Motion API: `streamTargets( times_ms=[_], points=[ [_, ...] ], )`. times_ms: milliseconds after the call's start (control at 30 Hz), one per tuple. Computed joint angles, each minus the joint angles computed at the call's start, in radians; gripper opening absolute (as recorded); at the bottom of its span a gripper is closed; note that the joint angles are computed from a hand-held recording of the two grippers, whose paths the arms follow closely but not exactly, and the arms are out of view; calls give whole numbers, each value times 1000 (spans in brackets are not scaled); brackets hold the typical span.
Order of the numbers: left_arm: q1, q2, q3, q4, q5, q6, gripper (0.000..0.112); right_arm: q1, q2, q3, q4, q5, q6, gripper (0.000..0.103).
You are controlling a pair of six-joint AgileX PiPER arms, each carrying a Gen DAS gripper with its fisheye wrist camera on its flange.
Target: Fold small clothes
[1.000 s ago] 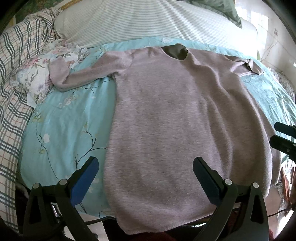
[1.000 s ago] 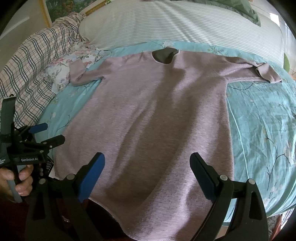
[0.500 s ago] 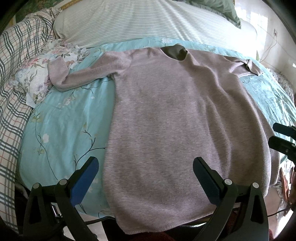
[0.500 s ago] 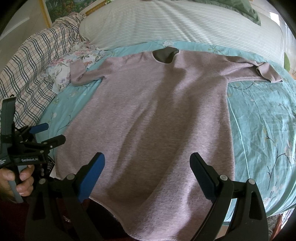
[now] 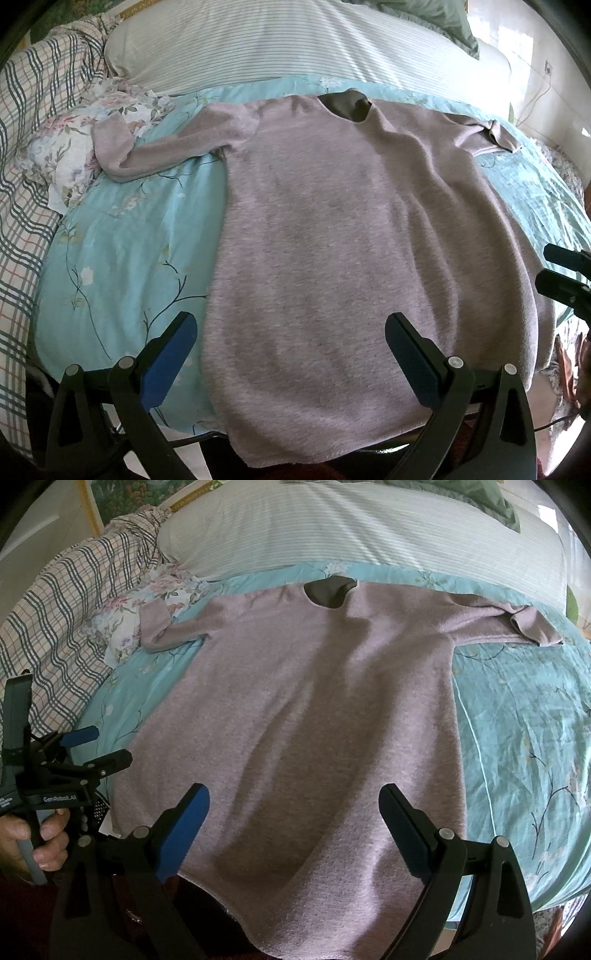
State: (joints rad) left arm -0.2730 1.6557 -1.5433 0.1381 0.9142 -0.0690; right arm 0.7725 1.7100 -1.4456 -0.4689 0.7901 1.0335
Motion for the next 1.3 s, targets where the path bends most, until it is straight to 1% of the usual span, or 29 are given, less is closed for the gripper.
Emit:
streamTargets(
  times_ms=[67,100,133,233,300,333,367,433,500,567,633,700,767,800,867,933,1033,1100,1200,1300],
  points=[
    [3,1,-1,-1,2,5,102,-8,1,-8,21,8,-19,93],
    [4,2,-1,-5,-2,7,102,-11,3,-20,31,26,-31,93],
    [6,8,-12,-8,12,13,102,-16,4,-33,51,46,-47,93],
    [8,28,-42,-13,30,28,102,-27,-3,-35,58,48,-52,93],
    [10,38,-54,-23,28,35,102,-35,-14,-20,52,31,-42,93],
    [17,40,-53,-44,20,44,102,-36,-27,11,23,-13,-10,93],
    [23,44,-57,-62,16,51,102,-41,-34,23,11,-28,2,93],
    [31,51,-63,-89,0,61,102,-50,-36,27,10,-30,4,93],
    [28,66,-79,-71,1,43,102,-56,-34,23,20,-23,-7,93],
    [25,73,-74,-59,-24,27,102,-63,-31,22,21,-22,-12,93],
    [23,82,-79,-43,-27,20,102,-77,-32,34,27,-41,-21,93],
    [19,102,-100,-24,-17,15,102,-92,-29,33,21,-28,-28,91],
    [23,130,-138,-33,10,29,102,-114,-38,45,19,-35,-34,82],
    [26,134,-145,-41,9,30,102,-127,-48,57,3,-40,-24,80],
    [30,161,-182,-44,34,32,102,-166,-70,78,-32,-37,-3,68],
    [28,181,-208,-39,50,27,102,-216,-89,88,-50,-28,-8,64],
    [25,212,-252,-31,74,23,102,-319,-115,86,-68,-33,-62,63],
    [22,243,-296,-24,93,19,102,-396,-109,58,-53,-36,-132,63],
    [16,286,-362,-23,124,13,102,-517,-44,-41,3,-31,-260,63],
    [5,339,-440,-18,165,6,102,-626,57,-170,30,-29,-361,63]
  ],
)
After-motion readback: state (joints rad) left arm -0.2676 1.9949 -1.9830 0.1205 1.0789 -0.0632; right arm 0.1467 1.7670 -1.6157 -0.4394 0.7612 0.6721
